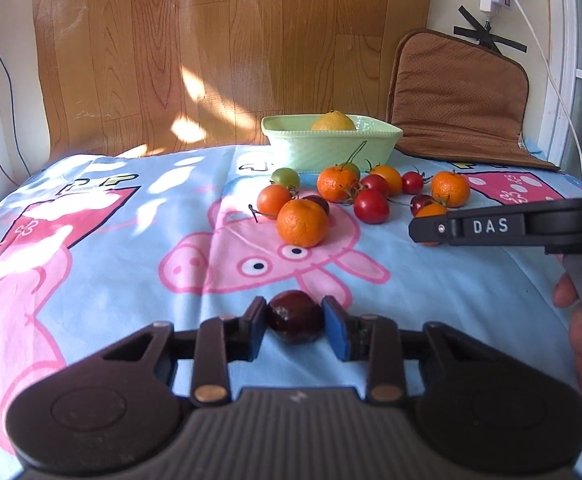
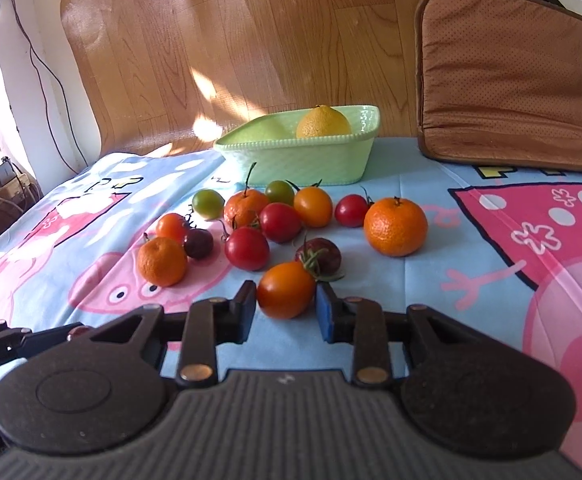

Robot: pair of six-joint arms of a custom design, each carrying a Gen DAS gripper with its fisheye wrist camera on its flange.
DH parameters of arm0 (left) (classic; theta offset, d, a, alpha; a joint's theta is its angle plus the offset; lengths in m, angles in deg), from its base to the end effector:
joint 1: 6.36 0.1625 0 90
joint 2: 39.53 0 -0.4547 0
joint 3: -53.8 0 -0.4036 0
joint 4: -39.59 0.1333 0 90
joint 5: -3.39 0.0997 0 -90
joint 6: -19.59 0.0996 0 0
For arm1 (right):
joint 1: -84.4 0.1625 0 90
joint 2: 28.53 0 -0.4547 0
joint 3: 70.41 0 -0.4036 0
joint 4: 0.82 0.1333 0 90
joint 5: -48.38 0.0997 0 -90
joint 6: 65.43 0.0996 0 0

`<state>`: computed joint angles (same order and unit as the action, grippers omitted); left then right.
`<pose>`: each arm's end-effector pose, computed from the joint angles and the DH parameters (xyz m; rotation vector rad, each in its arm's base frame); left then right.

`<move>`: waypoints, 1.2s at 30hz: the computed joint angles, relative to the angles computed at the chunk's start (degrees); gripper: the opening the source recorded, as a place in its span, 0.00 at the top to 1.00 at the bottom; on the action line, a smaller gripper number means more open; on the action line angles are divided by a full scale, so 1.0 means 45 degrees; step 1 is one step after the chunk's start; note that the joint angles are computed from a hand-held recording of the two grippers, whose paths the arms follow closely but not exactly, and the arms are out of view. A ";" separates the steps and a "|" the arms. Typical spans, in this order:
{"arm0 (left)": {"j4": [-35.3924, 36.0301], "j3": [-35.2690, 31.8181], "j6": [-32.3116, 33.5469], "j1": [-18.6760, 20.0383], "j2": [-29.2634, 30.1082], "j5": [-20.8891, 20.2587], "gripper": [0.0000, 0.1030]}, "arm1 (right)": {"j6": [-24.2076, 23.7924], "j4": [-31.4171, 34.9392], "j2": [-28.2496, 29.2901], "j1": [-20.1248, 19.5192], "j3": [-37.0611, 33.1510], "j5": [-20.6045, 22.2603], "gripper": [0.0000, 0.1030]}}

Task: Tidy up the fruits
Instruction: 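Grasp a dark red plum with the left gripper while the right gripper grasps an orange tomato, then carry both fruits into the green bowl and open both grippers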

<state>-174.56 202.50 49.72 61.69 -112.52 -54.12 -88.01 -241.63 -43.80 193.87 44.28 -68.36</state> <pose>0.0381 -0.4053 0.2251 0.7532 2.2415 -1.0033 0.2515 -0.4460 -0.0935 0.6112 -2.3631 1.1508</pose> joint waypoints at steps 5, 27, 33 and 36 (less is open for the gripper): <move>0.0071 0.0188 -0.0238 0.0095 -0.0296 -0.0273 0.71 | -0.0454 -0.1108 0.0284 0.0244 0.0923 0.0353 0.67; 0.2025 0.0395 -0.0910 0.0251 -0.2037 -0.1660 0.71 | -0.0643 -0.2066 0.0682 0.0615 0.1929 0.0875 0.67; 0.5176 -0.2681 -0.0926 0.0172 -0.2121 -0.3097 0.70 | -0.1045 -0.0045 -0.1357 0.0386 0.1341 0.1860 0.67; 0.5629 -0.4696 -0.0325 0.0249 -0.0867 -0.3750 0.70 | -0.1876 0.1717 -0.2099 0.0225 -0.0104 0.2091 0.67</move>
<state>-149.23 181.37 48.25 62.81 -116.42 -70.99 -96.45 -233.91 -53.25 194.88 43.82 -58.95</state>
